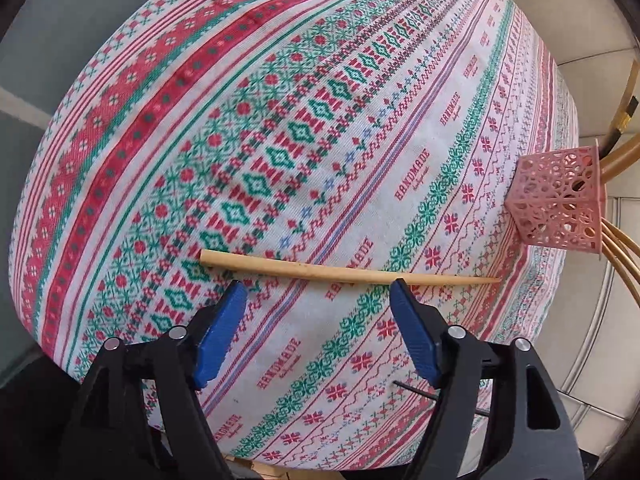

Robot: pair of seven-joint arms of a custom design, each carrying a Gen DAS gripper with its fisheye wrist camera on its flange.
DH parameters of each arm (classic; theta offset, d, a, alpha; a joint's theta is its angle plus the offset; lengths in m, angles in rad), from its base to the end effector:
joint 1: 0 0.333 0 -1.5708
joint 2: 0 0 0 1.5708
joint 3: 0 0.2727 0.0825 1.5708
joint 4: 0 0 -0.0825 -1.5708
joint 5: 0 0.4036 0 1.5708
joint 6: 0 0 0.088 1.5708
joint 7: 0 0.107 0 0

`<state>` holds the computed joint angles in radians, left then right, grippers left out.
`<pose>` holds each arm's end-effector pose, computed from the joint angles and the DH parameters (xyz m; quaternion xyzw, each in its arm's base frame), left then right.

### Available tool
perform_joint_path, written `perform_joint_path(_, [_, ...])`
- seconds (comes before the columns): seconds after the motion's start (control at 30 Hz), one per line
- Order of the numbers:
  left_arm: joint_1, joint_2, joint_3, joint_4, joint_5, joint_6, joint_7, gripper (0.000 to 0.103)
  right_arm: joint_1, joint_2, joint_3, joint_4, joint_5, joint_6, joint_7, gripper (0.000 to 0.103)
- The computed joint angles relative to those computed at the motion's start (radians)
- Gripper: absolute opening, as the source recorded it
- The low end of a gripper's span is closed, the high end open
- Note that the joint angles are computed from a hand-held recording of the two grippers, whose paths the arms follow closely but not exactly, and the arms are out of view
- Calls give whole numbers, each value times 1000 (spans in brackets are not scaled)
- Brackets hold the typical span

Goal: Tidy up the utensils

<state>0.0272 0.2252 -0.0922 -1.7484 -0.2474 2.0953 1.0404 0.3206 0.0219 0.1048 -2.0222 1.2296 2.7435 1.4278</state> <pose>0.6439 -0.0508 0.4047 0.8718 -0.4709 0.1098 0.0781 0.5707 0.2173 0.4446 -0.4693 0.7397 0.1465 0.4595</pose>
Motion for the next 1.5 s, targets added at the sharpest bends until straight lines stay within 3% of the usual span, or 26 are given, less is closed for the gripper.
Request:
perform_joint_path(0.13, [-27,83,14,112,98,-25,-95,77,-8,-4,-6,-16,8,-19,20,8])
perform_joint_path(0.23, [-55,180,23,259,189,-116,-139,74,-10,-11,-9,-26,13,-21,19,8])
perform_joint_path(0.33, [-119,276,37,406,356,-194,-105,56,-14,-5,-13,-20,28,-46,22,8])
perform_joint_path(0.37, [-124,274,34,399,374,-166,-82,50,-16,-2,-14,-19,29,-53,23,8])
perform_joint_path(0.43, [-135,287,22,416,399,-145,0,27,-17,1,-13,-18,24,-57,29,9])
perform_joint_path(0.5, [-141,280,4,406,405,-130,112,19,-19,0,-12,-18,25,-60,29,8])
perform_joint_path(0.7, [-94,141,-36,198,260,-37,395,8,-19,-7,-13,-28,-5,-42,45,8])
perform_joint_path(0.83, [-81,10,-25,-7,219,75,442,6,-20,6,-15,-26,-131,-28,155,9])
perform_joint_path(1.0, [-25,-89,-7,-156,128,166,586,6,-42,93,-13,49,-273,-182,323,13])
perform_joint_path(1.2, [-7,-122,-21,-176,-47,266,718,6,-54,219,8,179,-494,-253,599,15])
perform_joint_path(1.33, [0,-147,-26,-183,-179,309,819,6,-25,305,13,323,-719,-325,773,16])
perform_joint_path(1.43, [1,-172,-25,-193,-273,340,897,6,9,390,2,469,-905,-443,916,36])
perform_joint_path(1.5, [-1,-200,-24,-211,-327,369,957,6,25,423,-3,527,-989,-492,984,36])
